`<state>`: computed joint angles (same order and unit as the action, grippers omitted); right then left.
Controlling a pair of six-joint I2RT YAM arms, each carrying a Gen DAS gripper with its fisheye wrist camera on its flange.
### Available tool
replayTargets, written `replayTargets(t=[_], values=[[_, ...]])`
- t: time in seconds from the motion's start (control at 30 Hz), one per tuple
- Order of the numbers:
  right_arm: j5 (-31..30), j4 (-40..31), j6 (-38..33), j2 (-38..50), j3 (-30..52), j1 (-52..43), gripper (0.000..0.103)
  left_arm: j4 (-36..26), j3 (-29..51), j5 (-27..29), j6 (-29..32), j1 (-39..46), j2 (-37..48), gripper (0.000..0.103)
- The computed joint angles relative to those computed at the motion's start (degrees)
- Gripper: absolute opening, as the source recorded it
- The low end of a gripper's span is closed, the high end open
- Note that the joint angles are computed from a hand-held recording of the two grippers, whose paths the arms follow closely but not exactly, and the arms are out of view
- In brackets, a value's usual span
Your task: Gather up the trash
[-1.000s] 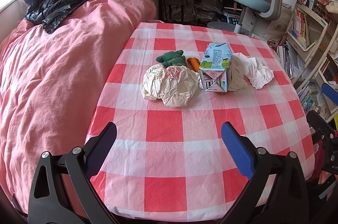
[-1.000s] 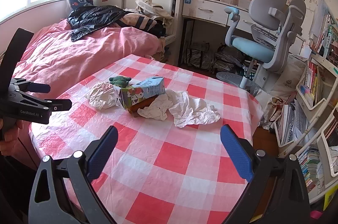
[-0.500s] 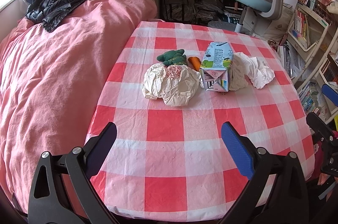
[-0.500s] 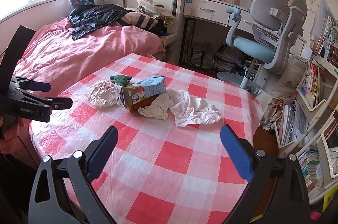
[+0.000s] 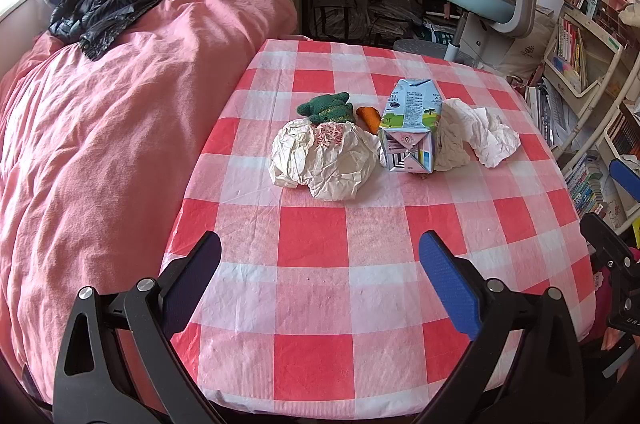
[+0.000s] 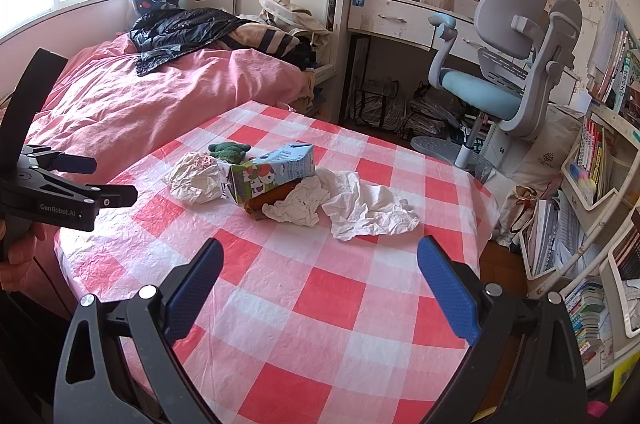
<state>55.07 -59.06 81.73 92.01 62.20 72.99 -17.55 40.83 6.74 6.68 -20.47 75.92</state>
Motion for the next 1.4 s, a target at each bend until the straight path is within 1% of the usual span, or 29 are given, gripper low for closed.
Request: replayTargets(t=[1.23, 1.33, 1.4], values=[[-0.05, -0.19, -0.2, 0.27, 0.41, -0.01, 0.093, -0.47, 0.34, 0.54, 0.4, 0.55, 0.21, 0.095], [-0.06, -0.4, -0.23, 0.86, 0.89, -0.03, 0.093, -0.44, 0.66, 1.23, 0.08, 1.94, 0.65, 0.095], [-0.03, 0.04, -0.76, 0.83, 0.79, -0.07, 0.093, -0.91, 1.52, 2.55, -0.16, 4.46, 1.65, 0.095]])
